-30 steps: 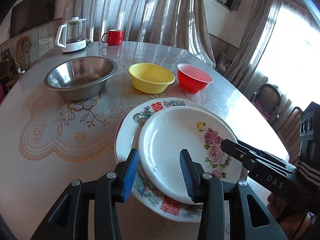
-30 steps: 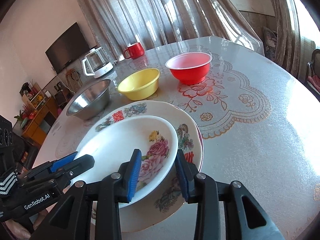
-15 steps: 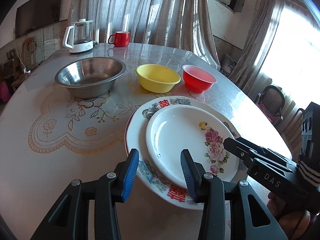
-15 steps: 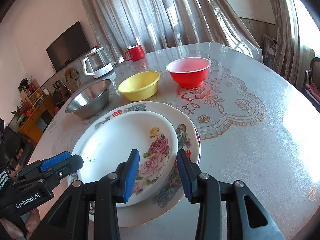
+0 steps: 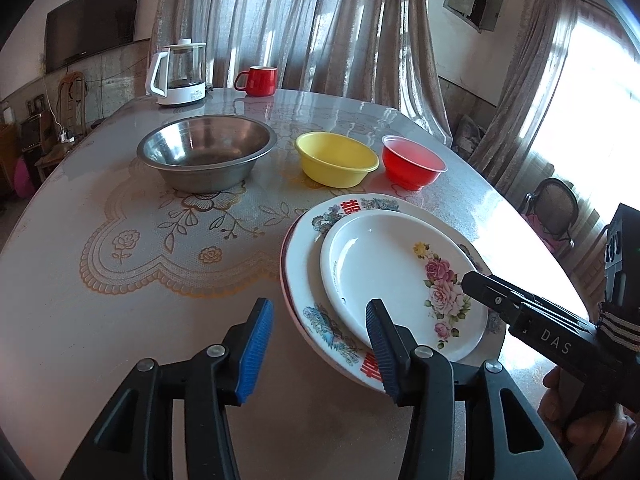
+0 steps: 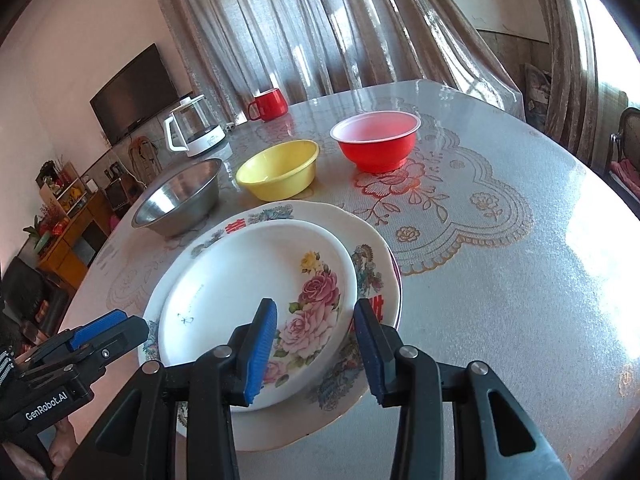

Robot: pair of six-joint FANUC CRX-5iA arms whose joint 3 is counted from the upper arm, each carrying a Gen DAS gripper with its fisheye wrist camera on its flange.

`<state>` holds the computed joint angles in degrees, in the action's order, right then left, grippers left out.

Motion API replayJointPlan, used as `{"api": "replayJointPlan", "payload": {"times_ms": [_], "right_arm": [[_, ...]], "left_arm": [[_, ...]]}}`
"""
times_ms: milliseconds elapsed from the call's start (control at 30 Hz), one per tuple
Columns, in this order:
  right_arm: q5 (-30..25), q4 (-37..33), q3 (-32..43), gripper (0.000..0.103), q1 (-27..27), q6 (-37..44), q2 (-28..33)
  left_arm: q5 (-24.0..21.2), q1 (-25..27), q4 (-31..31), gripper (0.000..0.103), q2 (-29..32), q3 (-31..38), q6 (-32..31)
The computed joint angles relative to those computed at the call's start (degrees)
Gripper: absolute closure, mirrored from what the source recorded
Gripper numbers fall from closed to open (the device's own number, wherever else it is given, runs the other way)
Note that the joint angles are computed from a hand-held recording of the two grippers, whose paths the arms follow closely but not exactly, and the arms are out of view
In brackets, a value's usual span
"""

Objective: Organize plates and bowls

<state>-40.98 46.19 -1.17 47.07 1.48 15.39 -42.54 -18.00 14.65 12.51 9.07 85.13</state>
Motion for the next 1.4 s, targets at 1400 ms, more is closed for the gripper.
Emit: {"api": "replayJointPlan", "payload": {"times_ms": [1400], "right_arm": [[-0.45,-28.63,31.46,0.056,-0.82,33.88,15.39]], "left_arm": [[-1.68,10.85,-2.16,0.050,0.61,0.69,10.41]]}}
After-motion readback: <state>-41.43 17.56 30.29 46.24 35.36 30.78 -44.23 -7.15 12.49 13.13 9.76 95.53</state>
